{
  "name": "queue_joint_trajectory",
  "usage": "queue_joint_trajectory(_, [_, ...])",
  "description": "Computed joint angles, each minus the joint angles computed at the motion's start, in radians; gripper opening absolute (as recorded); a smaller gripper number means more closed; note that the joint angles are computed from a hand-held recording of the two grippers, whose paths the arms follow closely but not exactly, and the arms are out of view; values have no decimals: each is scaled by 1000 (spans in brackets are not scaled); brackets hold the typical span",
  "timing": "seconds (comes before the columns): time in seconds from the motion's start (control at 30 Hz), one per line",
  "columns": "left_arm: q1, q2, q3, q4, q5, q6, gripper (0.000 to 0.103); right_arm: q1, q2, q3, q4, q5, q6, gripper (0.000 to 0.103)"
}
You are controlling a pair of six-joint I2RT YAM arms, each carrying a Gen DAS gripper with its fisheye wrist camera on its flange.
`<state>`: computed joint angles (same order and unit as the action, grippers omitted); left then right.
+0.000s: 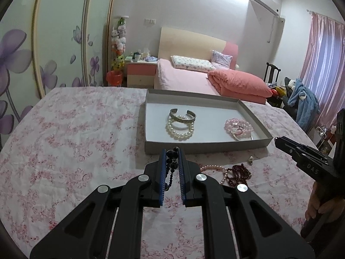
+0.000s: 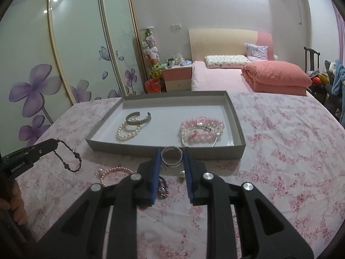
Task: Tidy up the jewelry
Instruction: 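Carry the black bracelet and silver ring into the grey tray and release both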
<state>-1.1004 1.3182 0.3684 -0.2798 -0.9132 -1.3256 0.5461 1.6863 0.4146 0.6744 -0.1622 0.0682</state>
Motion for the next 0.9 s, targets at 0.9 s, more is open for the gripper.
queue_joint_trajectory(0.9, [73, 216, 252, -78, -184, 130, 12, 83, -31, 20, 191, 204, -19, 22])
